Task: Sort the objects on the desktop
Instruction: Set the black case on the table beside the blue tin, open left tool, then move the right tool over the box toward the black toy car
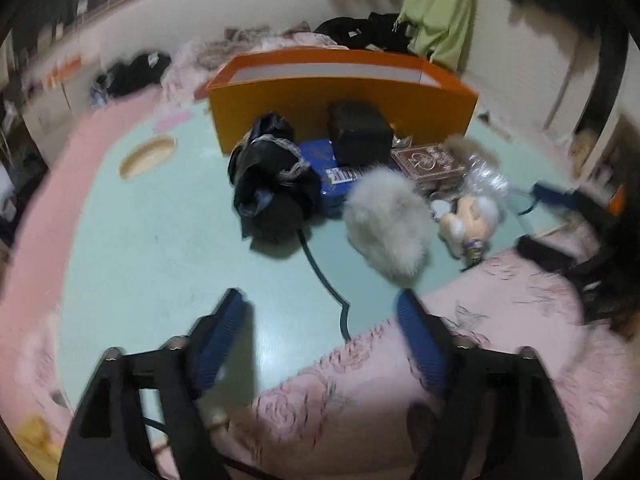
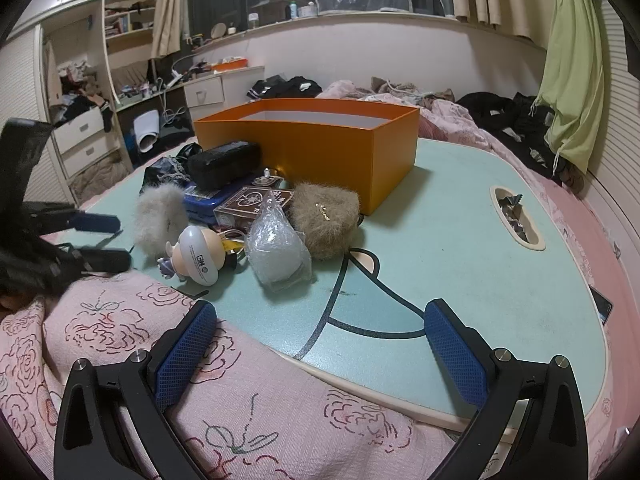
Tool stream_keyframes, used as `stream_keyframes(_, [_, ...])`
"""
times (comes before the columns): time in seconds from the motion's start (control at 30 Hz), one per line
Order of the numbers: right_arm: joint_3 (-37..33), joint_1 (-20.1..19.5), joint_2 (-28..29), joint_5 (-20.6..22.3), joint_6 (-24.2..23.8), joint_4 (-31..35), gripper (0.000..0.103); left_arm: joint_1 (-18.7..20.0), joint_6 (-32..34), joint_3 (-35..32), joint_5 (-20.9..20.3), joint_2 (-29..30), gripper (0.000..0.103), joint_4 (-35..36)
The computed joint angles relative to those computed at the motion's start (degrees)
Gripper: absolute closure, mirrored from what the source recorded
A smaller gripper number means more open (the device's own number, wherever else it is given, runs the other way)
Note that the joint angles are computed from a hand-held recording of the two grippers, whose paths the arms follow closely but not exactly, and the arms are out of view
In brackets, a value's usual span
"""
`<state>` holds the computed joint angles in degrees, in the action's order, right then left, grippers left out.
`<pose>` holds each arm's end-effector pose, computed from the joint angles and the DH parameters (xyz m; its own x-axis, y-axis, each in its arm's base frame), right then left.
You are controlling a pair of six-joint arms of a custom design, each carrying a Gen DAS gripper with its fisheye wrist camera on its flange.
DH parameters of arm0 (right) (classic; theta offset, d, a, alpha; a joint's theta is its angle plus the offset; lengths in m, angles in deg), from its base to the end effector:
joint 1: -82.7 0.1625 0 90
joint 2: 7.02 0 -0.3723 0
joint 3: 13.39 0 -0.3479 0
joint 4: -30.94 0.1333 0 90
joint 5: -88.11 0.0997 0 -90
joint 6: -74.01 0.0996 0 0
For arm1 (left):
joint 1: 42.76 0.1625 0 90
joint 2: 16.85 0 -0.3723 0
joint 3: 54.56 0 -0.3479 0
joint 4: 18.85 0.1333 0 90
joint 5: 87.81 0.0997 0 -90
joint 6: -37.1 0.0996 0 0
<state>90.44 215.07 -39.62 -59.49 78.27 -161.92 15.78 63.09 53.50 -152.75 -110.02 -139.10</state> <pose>0.3992 -0.3647 0.0405 -0.7350 0.0129 0.6780 -0.5206 0.6298 -0.5764 -0.0777 -0.4632 0.3842 -0.5267 0.6994 -0.4832 0.8166 0.5741 -0.0591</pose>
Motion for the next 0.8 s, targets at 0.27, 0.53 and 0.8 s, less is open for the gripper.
stream_keyframes(0.27, [0.3,0.0,-0.1,0.1,-0.3,-0.4,0.000,0.4,-2.7,-0.8,-0.9,2.5,0.000,-1.8])
stream_keyframes(0.53, [0.1,0.0,0.0,0.1,-0.2,-0.3,0.000,0.8,-2.5,0.5,-1.0,1.7,0.000,-3.4])
stream_keyframes(0.8, [0.2,0.0,0.0,0.1,-0.3,-0.4,0.000,0.8,-2.5,0.6,-0.9,1.8,0.000,-3.7])
